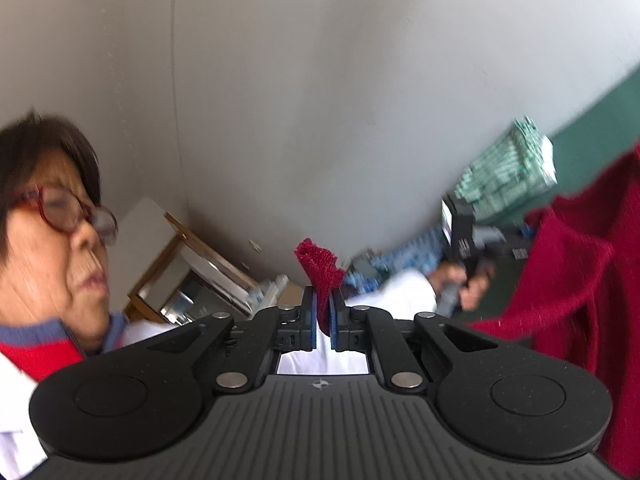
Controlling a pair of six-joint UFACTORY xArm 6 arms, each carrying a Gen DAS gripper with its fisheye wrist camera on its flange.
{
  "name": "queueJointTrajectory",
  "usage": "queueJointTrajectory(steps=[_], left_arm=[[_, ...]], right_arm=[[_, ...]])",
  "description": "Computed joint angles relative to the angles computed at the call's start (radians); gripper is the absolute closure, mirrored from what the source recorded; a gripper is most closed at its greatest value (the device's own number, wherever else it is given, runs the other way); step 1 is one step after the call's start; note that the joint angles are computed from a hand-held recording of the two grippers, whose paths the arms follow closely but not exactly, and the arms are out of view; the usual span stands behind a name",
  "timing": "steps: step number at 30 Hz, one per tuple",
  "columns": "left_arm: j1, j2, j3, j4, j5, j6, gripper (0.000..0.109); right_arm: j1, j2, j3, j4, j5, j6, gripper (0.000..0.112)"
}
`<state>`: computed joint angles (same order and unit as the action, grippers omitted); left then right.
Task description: Fold clothes
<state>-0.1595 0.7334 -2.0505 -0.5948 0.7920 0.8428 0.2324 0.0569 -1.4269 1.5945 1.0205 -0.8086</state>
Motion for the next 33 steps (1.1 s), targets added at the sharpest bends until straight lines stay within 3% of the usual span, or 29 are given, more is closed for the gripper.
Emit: queueJointTrajectory(steps=[4, 7, 11, 15, 24, 28, 31, 33], left_arm=[[-0.013, 0.005, -0.007, 0.023, 0.001, -0.001, 0.074], [-0.010, -0.015, 0.016, 0.027, -0.002, 0.019, 0.074], [-0.001, -0.015, 0.005, 0.040, 0.011, -0.005, 0.064], [0.010, -0.013, -0.020, 0.050, 0.057, -0.016, 0.063], [0.059, -0.130, 0.105, -0.082, 0.084, 0.046, 0.055], [0.062, -0.120, 0.093, -0.139, 0.110, -0.018, 0.042], [0.034, -0.092, 0.075, -0.112, 0.082, -0.098, 0.044], [0.017, -0.066, 0.050, -0.079, 0.075, -0.162, 0.054]], right_arm=[[0.002, -0.040, 0.068, -0.068, 0.000, 0.040, 0.106], [0.010, -0.073, 0.155, -0.045, -0.013, 0.010, 0.106], [0.006, -0.100, 0.203, -0.044, -0.007, 0.002, 0.106], [0.013, -0.085, 0.210, -0.113, -0.007, 0.029, 0.105], [0.009, -0.070, 0.233, -0.135, -0.028, 0.028, 0.104], [0.007, -0.071, 0.240, -0.122, -0.020, 0.015, 0.104], [0.010, -0.068, 0.239, -0.116, -0.018, 0.012, 0.104], [0.014, -0.067, 0.238, -0.124, -0.023, 0.015, 0.104]])
